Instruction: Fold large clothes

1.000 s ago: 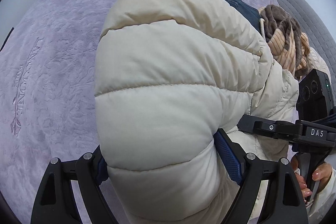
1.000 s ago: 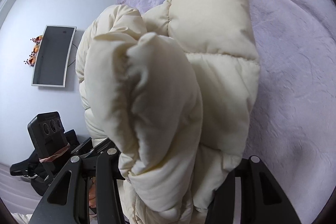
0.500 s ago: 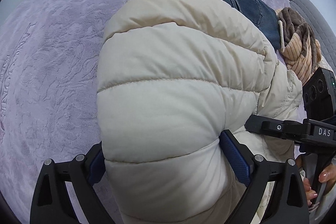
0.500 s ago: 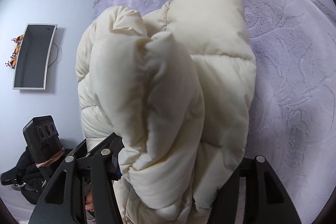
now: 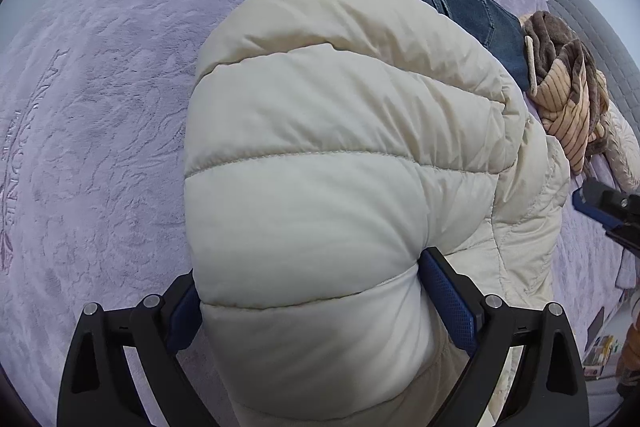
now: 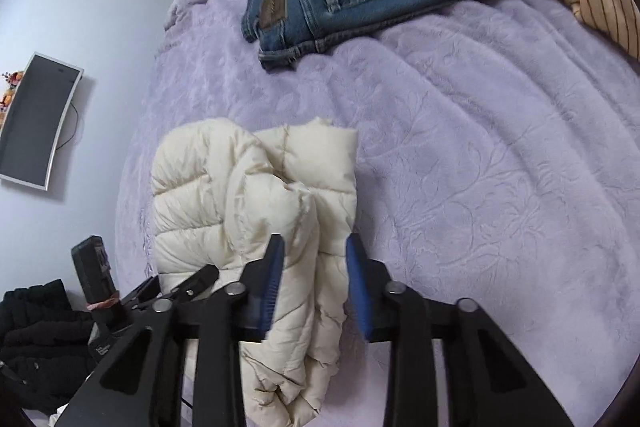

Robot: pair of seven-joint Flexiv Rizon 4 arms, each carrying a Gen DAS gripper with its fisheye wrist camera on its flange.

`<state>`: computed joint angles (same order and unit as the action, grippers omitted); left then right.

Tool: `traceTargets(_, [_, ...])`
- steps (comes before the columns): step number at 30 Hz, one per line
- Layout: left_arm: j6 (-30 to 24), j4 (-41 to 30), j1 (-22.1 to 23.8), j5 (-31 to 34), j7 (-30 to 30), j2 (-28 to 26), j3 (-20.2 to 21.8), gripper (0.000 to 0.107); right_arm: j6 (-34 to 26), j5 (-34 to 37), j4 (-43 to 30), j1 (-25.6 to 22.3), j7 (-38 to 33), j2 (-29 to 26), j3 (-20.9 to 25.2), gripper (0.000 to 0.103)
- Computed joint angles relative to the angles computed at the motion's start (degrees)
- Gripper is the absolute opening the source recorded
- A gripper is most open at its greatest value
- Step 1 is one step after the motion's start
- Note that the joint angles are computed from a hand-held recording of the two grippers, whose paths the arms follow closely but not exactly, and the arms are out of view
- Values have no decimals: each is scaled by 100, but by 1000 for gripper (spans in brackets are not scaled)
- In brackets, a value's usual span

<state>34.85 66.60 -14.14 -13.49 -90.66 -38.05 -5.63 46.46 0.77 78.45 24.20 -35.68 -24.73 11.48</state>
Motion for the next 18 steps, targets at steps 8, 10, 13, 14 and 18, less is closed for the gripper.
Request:
traceTargets(8, [300,214,-38,263,-334,458,179,97,-733,-376,-1271,364,-576,-718,-48,29])
traceTargets(10, [780,713,152,-31,-68,792,6,97,-781,-315,-1316,382,-541,-780,-65,29])
traceTargets(13, [935,1242,299,-342,396,1100,-151,97,-774,-280,-1052,364,-477,-647,-89,29])
traceTargets(14, [836,1327,275,-322,467,1128,-140,97,-826,-304,-1041,364,-490,-670,-104,29])
traceTargets(18, [805,1797,144,-374,479,1167,-145,97,-1182,-353,-1008,367,-448,-808,-141,29])
